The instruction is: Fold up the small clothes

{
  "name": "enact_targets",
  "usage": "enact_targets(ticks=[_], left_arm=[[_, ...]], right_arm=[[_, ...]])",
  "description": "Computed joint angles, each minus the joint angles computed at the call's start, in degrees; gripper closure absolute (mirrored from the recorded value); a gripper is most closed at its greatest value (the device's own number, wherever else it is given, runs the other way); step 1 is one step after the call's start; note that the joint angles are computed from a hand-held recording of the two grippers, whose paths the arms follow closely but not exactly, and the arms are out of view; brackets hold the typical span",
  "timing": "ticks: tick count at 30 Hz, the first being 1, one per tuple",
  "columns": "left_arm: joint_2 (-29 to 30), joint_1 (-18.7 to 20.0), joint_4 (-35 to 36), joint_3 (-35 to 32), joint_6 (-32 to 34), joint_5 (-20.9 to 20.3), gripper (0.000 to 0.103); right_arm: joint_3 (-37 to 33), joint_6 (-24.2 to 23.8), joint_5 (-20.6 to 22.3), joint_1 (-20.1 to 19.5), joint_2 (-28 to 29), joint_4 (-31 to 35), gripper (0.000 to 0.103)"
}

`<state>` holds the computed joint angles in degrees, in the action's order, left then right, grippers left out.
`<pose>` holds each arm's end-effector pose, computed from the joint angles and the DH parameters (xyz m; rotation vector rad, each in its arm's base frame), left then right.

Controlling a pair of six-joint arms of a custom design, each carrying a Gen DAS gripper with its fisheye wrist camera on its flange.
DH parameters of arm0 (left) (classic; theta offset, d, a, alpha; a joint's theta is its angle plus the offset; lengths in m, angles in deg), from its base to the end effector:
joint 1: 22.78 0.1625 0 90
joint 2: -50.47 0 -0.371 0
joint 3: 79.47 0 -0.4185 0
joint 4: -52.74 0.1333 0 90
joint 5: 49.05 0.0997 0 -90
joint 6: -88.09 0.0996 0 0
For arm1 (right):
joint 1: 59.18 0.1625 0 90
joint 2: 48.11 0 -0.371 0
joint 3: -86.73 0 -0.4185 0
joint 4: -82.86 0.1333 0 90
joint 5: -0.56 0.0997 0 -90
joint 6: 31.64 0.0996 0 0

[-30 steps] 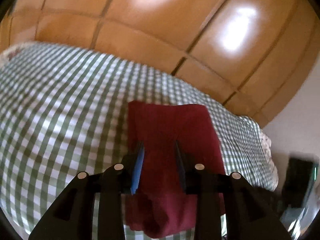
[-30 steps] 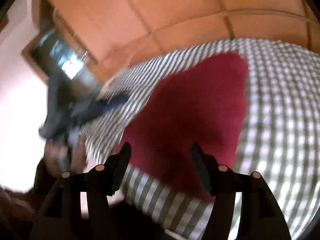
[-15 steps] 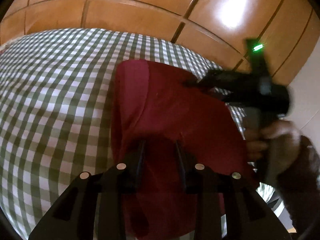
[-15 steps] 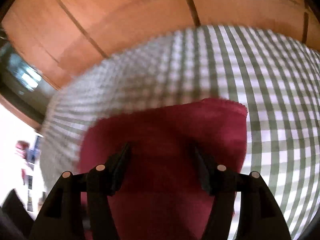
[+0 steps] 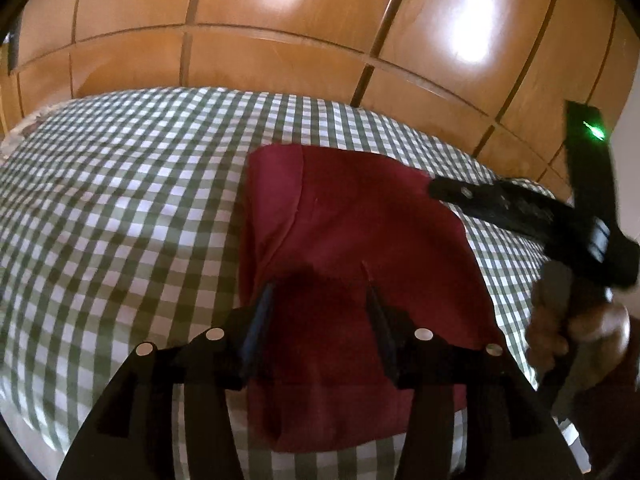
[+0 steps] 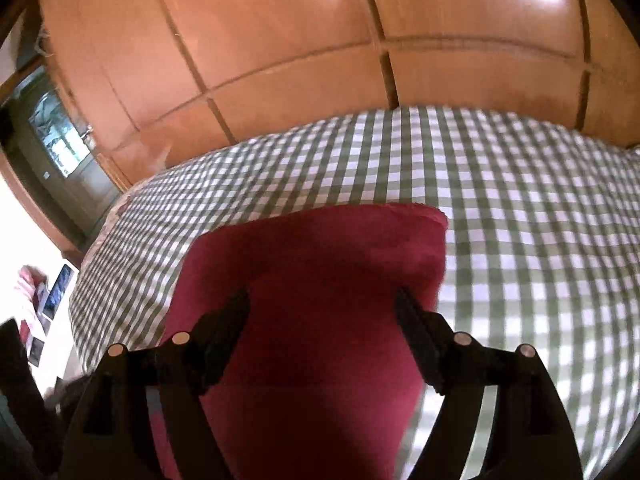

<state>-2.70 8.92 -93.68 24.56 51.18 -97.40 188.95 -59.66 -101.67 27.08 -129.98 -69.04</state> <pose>-0.3997 -0.4813 0.0705 0.4356 2.5651 -0.8159 0.0739 -0.5901 0.3775 0.4451 -2.5735 0.8757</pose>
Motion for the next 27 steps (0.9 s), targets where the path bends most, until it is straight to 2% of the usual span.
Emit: enact_targets(ticks=[7, 11, 19, 27], left_arm=[[-1.4, -2.0, 1.3, 1.5, -1.6, 2.8, 0.055], [-1.9, -2.6, 1.5, 2.1, -2.3, 3.4, 0.055], [-2.4, -3.3, 2.6, 3.0, -4.0, 4.2, 0.055], [-2.7, -3.3, 4.4, 3.5, -6.0, 4.7, 0.055]], right_arm=[[9.6, -3.4, 1.3, 0.0, -8.9, -1.7, 0.031], [14.0, -4.4, 1.5, 0.1, -12.9, -1.2, 0.041], [19.6, -5.6, -0.6, 0.5, -16.1, -1.9, 0.041], [21.7, -6.0, -2.9, 0.2, -15.6, -2.8, 0.040]])
